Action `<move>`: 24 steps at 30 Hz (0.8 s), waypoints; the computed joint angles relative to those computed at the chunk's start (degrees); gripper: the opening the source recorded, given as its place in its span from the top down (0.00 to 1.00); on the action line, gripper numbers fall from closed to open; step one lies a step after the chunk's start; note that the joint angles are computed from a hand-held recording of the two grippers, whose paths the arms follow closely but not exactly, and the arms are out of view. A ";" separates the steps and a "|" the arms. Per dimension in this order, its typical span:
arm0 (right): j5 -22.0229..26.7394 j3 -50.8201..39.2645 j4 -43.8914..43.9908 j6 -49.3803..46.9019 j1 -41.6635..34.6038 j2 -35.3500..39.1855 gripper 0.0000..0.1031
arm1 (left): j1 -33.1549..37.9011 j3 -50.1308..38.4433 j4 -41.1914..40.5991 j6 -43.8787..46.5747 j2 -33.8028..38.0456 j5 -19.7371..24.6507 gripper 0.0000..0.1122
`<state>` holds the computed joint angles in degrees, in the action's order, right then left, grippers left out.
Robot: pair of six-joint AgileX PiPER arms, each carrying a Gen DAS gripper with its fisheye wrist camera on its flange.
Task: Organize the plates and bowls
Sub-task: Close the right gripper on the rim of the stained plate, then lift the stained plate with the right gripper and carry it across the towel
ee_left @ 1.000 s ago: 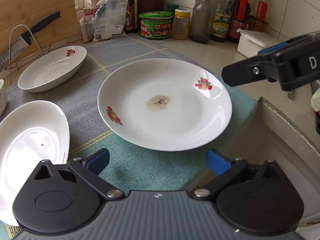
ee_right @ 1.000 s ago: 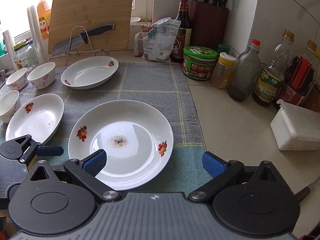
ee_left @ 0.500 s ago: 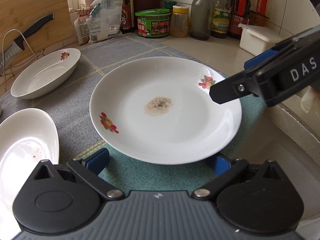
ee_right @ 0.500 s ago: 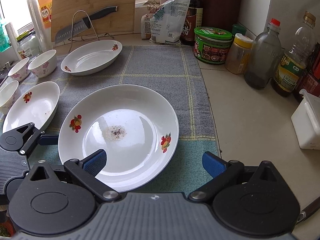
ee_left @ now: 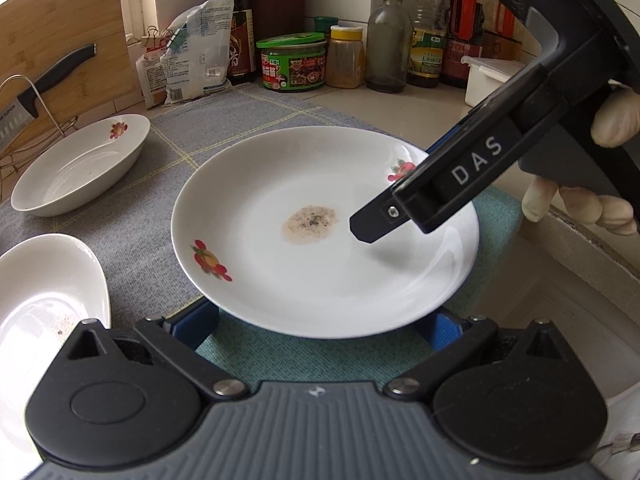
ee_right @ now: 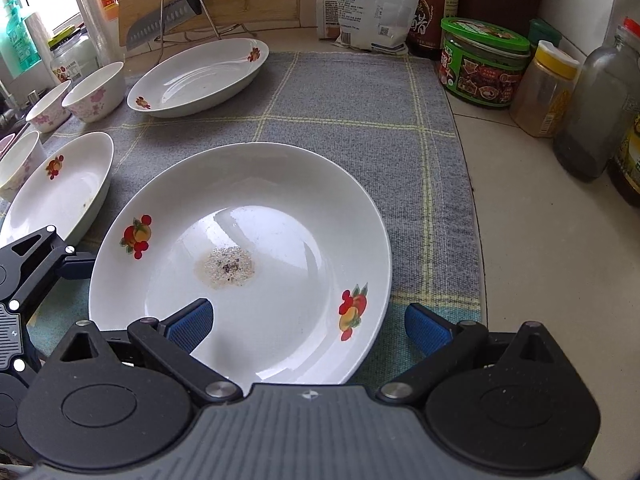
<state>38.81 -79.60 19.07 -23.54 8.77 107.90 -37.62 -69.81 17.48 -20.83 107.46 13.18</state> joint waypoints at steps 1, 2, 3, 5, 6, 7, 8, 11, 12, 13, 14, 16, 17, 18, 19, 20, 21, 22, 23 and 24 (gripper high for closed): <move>0.88 -1.30 0.48 -0.91 -0.20 0.96 0.00 | 0.08 0.01 -0.38 0.48 0.01 -0.13 0.08; 1.51 -2.12 0.99 -1.73 -0.32 1.60 0.00 | 0.14 0.71 0.25 0.00 -0.21 -0.97 0.08; 1.96 -2.78 1.37 -2.37 -0.37 2.09 0.00 | 0.20 1.15 0.86 -0.51 -0.33 -1.60 0.08; 3.08 -4.81 1.95 -3.90 -0.44 3.53 0.00 | 0.18 2.19 3.55 -3.16 -0.62 -2.93 0.08; 3.46 -5.50 2.14 -4.50 -0.39 4.02 0.00 | 0.14 2.32 4.22 -3.87 -0.67 -3.08 0.08; 3.62 -6.04 2.24 -5.12 -0.33 4.41 0.00 | 0.15 2.29 4.26 -3.93 -0.67 -3.06 0.08; 4.00 -6.71 2.36 -5.57 -0.31 4.84 0.00 | 0.21 2.17 3.75 -3.35 -0.62 -3.00 0.08; 5.28 -8.73 3.23 -7.37 -0.62 6.15 0.00 | 0.26 1.72 2.04 -1.58 -0.59 -2.24 0.08; 5.83 -9.43 3.69 -8.06 -0.77 6.59 0.00 | 0.32 1.43 1.15 -0.60 -0.52 -1.91 0.08; 6.47 -10.27 4.10 -8.83 -0.90 7.09 0.00 | 0.38 1.28 0.32 0.34 -0.49 -1.74 0.08; 6.95 -10.88 4.35 -9.42 -0.99 7.47 0.00 | 0.44 1.30 -0.22 0.95 -0.51 -1.77 0.08; 8.12 -12.42 4.34 -10.70 -1.02 8.38 0.00 | 0.63 1.15 -1.71 2.70 -0.44 -1.76 0.08; 8.64 -13.10 4.01 -11.08 -0.95 8.75 0.00 | 0.63 1.11 -1.75 2.74 -0.42 -1.74 0.08; 8.92 -13.55 3.76 -11.45 -0.86 9.01 0.00 | 0.67 1.19 -1.68 2.72 -0.43 -1.91 0.08; 8.92 -13.63 3.63 -12.01 -0.82 9.13 0.00 | 0.70 1.33 -1.63 2.69 -0.47 -2.11 0.08; 8.89 -13.76 3.29 -12.47 -0.72 9.24 0.00 | 0.72 1.43 -1.41 2.50 -0.49 -2.25 0.08; 8.87 -13.86 2.85 -12.82 -0.58 9.32 0.00 | 0.72 1.53 -1.20 2.29 -0.51 -2.38 0.08; 9.14 -14.19 2.76 -13.39 -0.59 9.50 0.00 | 0.68 1.64 -0.86 1.95 -0.54 -2.50 0.08; 9.66 -14.71 2.95 -13.58 -0.78 9.76 0.00 | 0.69 1.71 -1.05 2.19 -0.56 -2.59 0.08; 10.13 -15.18 3.05 -13.80 -0.92 10.00 0.00 | 0.72 1.68 -1.45 2.65 -0.54 -2.61 0.08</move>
